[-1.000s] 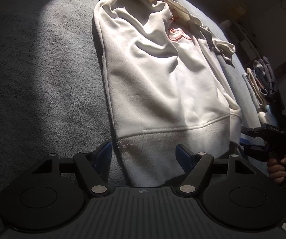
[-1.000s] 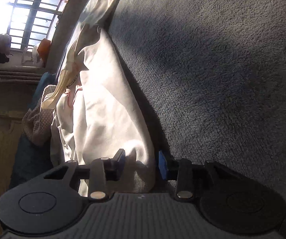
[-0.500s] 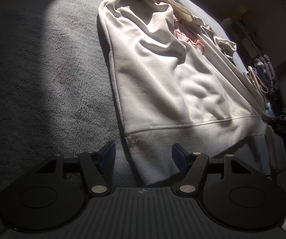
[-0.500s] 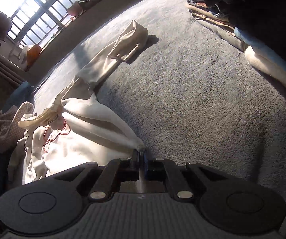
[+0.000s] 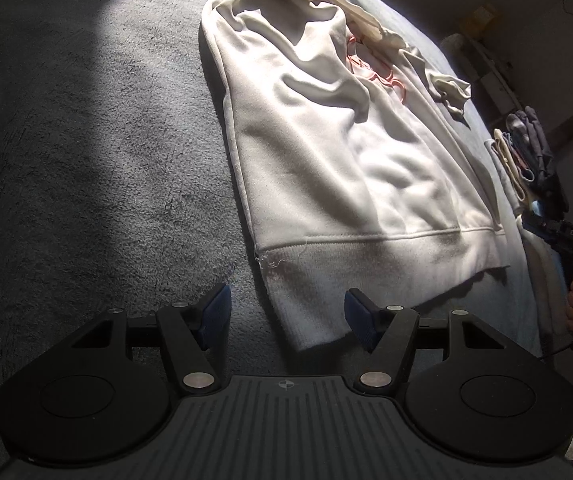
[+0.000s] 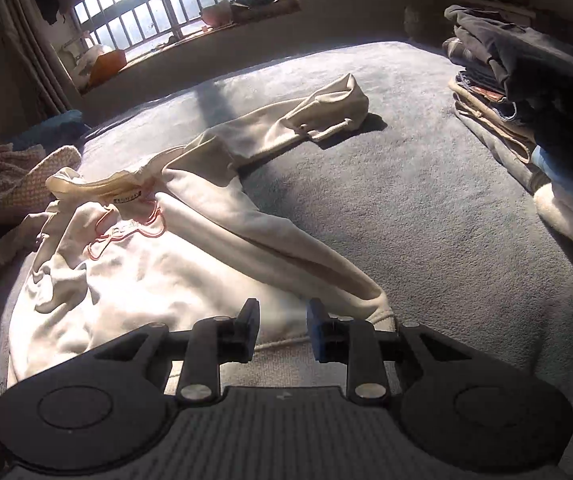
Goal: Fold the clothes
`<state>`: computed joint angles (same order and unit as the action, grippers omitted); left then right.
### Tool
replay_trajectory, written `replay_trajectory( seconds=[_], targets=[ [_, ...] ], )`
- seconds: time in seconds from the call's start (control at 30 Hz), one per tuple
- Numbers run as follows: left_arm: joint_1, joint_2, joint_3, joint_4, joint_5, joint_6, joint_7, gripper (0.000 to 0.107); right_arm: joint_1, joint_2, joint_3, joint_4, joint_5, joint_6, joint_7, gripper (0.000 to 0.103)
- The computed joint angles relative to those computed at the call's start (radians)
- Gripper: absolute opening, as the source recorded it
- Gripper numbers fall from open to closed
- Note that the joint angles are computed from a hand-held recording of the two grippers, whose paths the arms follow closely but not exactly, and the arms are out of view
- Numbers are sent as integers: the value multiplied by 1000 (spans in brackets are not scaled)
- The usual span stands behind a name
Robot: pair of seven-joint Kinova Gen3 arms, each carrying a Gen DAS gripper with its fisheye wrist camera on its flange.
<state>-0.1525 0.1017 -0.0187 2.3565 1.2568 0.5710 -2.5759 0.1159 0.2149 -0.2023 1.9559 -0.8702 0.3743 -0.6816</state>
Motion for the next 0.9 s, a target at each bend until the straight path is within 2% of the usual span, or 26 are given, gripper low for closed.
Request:
replay_trajectory(
  seconds=[0.13,0.17,0.23,0.3,0.37,0.47,0.63,0.77,0.8,0.9],
  targets=[
    [-10,-4,-9,19,43,12,-28,62,-23,46,-185,-76,154,137,163,36],
    [-17,-3,-14,25,58,24,-36,62,-38,60,-232,-82,194,143,203,40],
    [-37,7,-31,34,90,61,-55,62,-54,92,-324,-78,268,121,285,43],
    [-59,33,-70,45,132,127,-81,62,-103,114,-368,-57,307,88,366,43],
    [-135,77,-61,56,179,209,-106,62,-168,123,-356,-34,295,56,447,43],
    [-171,142,-88,53,210,308,-133,62,-193,109,-403,48,240,-60,569,44],
    [-161,182,-89,45,249,339,-172,62,-182,114,-493,142,95,-246,757,48],
    [-180,216,-96,53,275,409,-184,60,-156,120,-535,159,112,-275,731,60],
    [-183,221,-98,58,282,424,-187,60,-133,124,-566,164,117,-290,725,64],
    [-180,218,-103,65,291,442,-188,60,-73,143,-651,177,125,-341,687,67]
  ],
)
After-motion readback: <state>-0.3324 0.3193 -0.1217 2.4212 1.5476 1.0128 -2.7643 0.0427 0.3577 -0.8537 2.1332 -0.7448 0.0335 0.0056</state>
